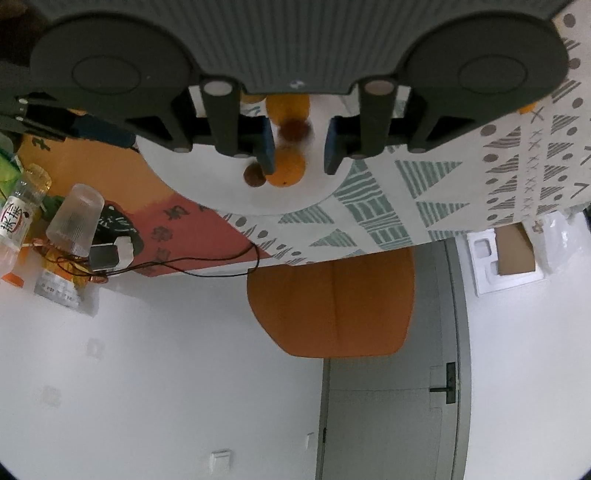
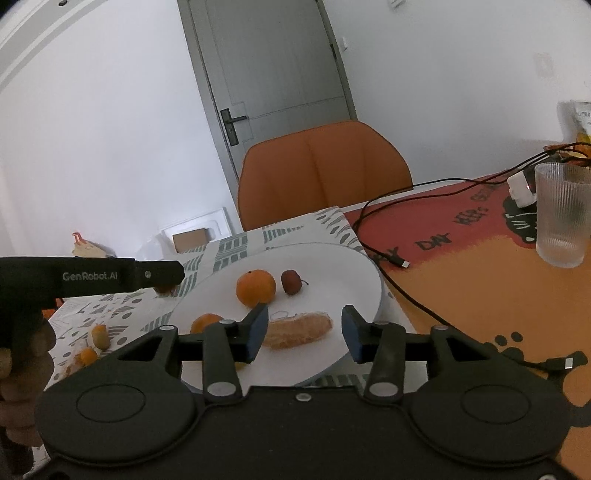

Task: Organize fruits
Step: 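Open both grippers to release the fruits onto the plate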

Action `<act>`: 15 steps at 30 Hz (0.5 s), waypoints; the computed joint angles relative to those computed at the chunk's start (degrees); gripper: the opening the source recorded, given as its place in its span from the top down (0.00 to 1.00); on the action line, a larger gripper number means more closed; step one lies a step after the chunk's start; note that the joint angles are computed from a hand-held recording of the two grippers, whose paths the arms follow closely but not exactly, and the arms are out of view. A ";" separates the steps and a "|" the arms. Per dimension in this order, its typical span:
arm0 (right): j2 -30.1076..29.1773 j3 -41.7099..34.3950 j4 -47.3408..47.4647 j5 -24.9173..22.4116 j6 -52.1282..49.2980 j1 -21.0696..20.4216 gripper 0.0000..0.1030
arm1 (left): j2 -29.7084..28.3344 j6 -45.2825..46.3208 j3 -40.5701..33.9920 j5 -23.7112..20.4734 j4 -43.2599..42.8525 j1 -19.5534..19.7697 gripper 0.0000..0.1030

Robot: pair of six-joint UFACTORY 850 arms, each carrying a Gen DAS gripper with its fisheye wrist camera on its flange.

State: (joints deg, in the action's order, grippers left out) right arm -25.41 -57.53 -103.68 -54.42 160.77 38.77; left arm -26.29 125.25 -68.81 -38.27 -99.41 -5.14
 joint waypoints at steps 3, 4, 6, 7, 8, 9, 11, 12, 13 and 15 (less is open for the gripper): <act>-0.34 -0.52 0.28 -0.06 -0.31 0.16 0.51 | 0.03 -1.72 -0.18 1.00 0.95 0.66 0.65; -0.39 -0.63 0.16 0.11 -0.20 0.18 0.51 | 0.07 -1.79 -0.16 1.08 0.74 1.00 0.60; -0.61 -0.99 -0.01 0.23 -0.15 0.27 0.50 | 0.34 -1.06 0.16 0.90 -0.26 1.75 0.52; -0.75 -1.22 -0.04 0.25 -0.26 0.34 0.48 | 0.51 -0.59 0.34 0.87 -0.83 2.06 0.47; -0.90 -1.48 -0.05 0.23 -0.44 0.44 0.47 | 0.67 -0.18 0.49 0.95 -1.35 2.33 0.43; -1.05 -1.74 -0.10 0.26 -0.68 0.57 0.47 | 0.82 0.11 0.60 1.13 -1.74 2.61 0.41; -1.26 -2.17 -0.20 0.44 -1.05 0.79 0.46 | 1.07 0.12 0.72 1.31 -1.99 3.16 0.37; -1.39 -2.43 -0.25 0.53 -1.25 0.89 0.46 | 1.19 0.14 0.83 1.22 -2.12 3.45 0.35; -1.50 -2.66 -0.22 0.52 -1.45 1.01 0.46 | 1.33 0.20 0.97 1.14 -2.33 3.77 0.33; -1.72 -3.10 -0.07 0.47 -1.90 1.22 0.44 | 1.58 0.43 1.29 1.00 -2.74 4.29 0.29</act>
State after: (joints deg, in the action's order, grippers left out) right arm -27.13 -60.63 -103.75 -53.95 158.87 39.99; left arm -24.71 125.68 -67.52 -37.27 -102.15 -0.85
